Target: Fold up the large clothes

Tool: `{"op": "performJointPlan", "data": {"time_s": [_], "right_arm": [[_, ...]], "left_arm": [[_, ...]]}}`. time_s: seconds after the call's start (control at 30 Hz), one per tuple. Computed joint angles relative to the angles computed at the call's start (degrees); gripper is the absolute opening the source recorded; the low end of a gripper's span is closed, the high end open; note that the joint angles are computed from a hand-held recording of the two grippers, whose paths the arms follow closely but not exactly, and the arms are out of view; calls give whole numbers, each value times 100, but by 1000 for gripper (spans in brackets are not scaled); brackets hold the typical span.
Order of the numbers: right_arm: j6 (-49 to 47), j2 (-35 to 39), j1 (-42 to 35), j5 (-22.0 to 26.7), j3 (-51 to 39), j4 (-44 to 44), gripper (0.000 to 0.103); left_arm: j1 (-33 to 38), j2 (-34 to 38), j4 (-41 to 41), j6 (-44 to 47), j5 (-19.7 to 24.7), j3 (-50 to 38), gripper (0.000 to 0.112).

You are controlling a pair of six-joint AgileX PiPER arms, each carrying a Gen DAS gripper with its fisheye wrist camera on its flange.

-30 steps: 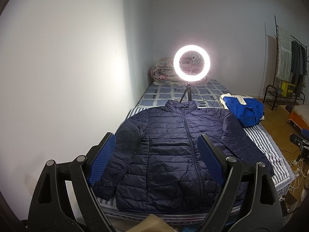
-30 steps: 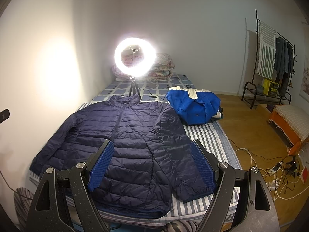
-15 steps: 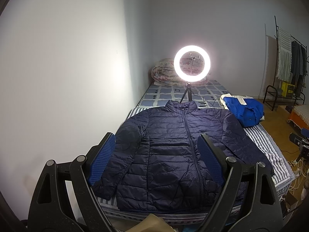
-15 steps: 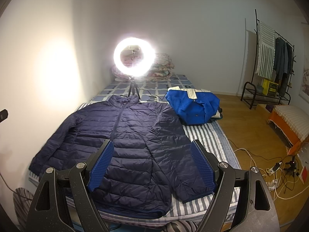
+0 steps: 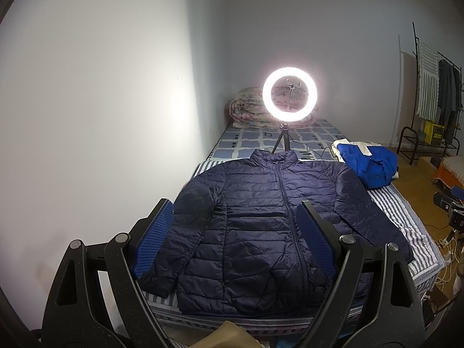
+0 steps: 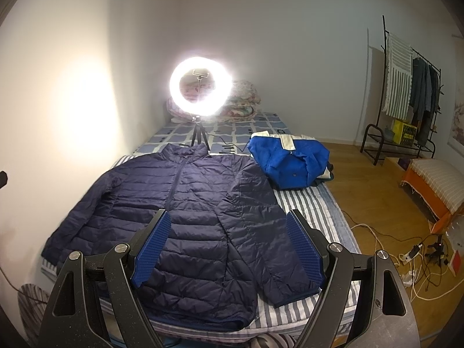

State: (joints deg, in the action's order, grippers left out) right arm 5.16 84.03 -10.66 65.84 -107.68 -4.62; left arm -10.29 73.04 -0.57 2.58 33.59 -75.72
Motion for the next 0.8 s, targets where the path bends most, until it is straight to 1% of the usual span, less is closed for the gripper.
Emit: {"op": "performJointPlan", "data": {"time_s": [0.23,0.43,0.8], "right_arm": [[21,29,43,-17,5,-40,82],[9,14,39,-36,34,-29,82],[116,156,398,-214,154,-178,82]], "left_arm": [[103,-37,-175,183,-142,168,89],[101,-70,-143,155,-189,251,89],[270,27,-238,333,-348,377,89]]}}
